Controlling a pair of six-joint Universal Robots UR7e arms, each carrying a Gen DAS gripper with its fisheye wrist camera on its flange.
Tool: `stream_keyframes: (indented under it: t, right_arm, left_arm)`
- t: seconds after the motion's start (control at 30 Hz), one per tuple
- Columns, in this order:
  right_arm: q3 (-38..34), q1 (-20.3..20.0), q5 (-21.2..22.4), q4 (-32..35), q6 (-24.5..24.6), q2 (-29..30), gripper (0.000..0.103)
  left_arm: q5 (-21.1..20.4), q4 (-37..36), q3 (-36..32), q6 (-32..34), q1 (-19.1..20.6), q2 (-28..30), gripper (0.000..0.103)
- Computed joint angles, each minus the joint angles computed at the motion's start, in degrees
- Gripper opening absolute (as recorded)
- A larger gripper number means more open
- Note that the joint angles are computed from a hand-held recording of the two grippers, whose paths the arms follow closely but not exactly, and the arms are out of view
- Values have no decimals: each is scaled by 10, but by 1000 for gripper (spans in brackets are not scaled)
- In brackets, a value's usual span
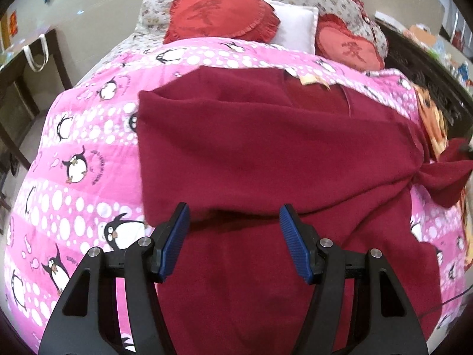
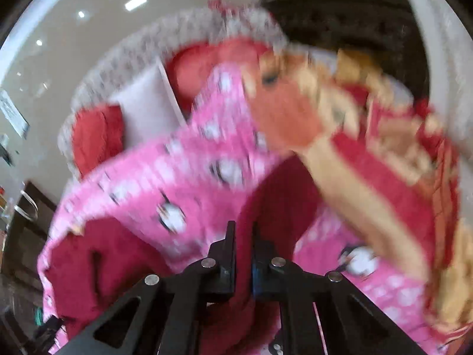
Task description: Fold small clothes
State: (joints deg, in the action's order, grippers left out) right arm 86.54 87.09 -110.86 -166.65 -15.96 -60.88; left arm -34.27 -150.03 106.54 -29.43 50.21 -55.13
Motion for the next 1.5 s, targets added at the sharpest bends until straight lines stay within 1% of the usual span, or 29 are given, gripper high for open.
stream_keyframes:
  t: [0.07, 0.13, 0.17, 0.27, 0.37, 0.43, 0.53, 0.63, 0.67, 0.7, 0.73, 0.77, 0.8, 0.87, 0.93, 0.97, 1.0, 1.07, 1.13, 1.17, 1.2, 1.23, 1.27, 1.3, 1.33, 1.4, 1.43, 1.47, 1.5]
  right_arm:
    - [7, 17, 25, -25, -21, -20, 6]
    - [4, 42, 62, -24, -42, -33, 6]
    - [0, 55, 71, -26, -54, -32, 6]
    - [-9, 97, 120, -11, -96, -24, 6]
    - [-21, 130, 188, 45, -123, -4, 6]
    - [-33, 147, 233, 90, -137, 22, 6]
    - [-51, 162, 272, 150, -147, 73, 6]
    - [-61, 165, 262, 189, -151, 129, 7]
    - [-69, 161, 252, 211, -143, 146, 10]
    - [-81, 160, 229, 247, -129, 165, 12]
    - [-102, 157, 188, 300, -107, 191, 12]
    - [-116, 155, 165, 329, -96, 205, 12]
    - [-114, 153, 145, 333, -89, 211, 12]
    - [-81, 146, 126, 299, -101, 195, 12]
    - [-45, 138, 135, 269, -102, 160, 15]
    - [-31, 133, 142, 256, -104, 144, 22]
    - [-14, 128, 147, 238, -106, 127, 38]
    - [14, 119, 145, 184, -109, 97, 54]
    - [49, 113, 125, 114, -118, 68, 57]
    - [56, 110, 118, 100, -119, 58, 59]
    - [66, 105, 106, 74, -117, 46, 67]
    - [69, 99, 87, 46, -106, 43, 71]
    - [62, 96, 68, 37, -92, 43, 74]
    - [52, 92, 44, 27, -73, 49, 74]
    - [36, 87, 35, 35, -59, 54, 74]
    - [-8, 73, 39, 80, -21, 75, 74]
    - [-34, 67, 45, 117, -8, 90, 74]
    - [-51, 64, 48, 139, -7, 101, 69]
    - [-70, 64, 46, 160, -11, 117, 39]
  left_arm:
    - [1, -9, 7, -3, -1, -9, 63]
    - [2, -19, 16, -8, -2, -19, 63]
    - [2, -25, 22, -11, -3, -26, 63]
    - [6, -47, 39, -19, -6, -46, 63]
    - [16, -63, 54, -22, -11, -65, 63]
    - [27, -71, 63, -23, -13, -78, 63]
    - [36, -86, 73, -24, -12, -93, 63]
    - [40, -93, 77, -28, -6, -99, 63]
    - [40, -85, 75, -32, -3, -99, 63]
    - [37, -77, 72, -34, 1, -99, 63]
    - [33, -75, 69, -31, 4, -97, 63]
    - [30, -78, 68, -26, 7, -96, 63]
    - [28, -82, 65, -21, 9, -92, 63]
    - [22, -91, 56, -4, 17, -80, 63]
    - [21, -96, 42, 14, 25, -67, 63]
    - [17, -91, 29, 23, 31, -57, 63]
    - [14, -89, 23, 28, 34, -51, 63]
    - [5, -90, 8, 41, 43, -37, 63]
    - [1, -76, -7, 42, 52, -23, 63]
    - [1, -74, -12, 43, 55, -18, 63]
    - [-6, -79, -17, 53, 60, -11, 63]
    - [-15, -83, -21, 66, 63, -6, 63]
    - [-23, -78, -27, 71, 66, -1, 58]
    - [-26, -64, -34, 69, 68, 4, 52]
    - [-22, -45, -41, 62, 68, 8, 42]
    - [-9, -37, -47, 62, 66, 12, 38]
    - [-7, -39, -47, 64, 65, 12, 29]
    - [-5, -35, -49, 62, 64, 10, 23]
    - [-9, -30, -51, 60, 64, 6, 21]
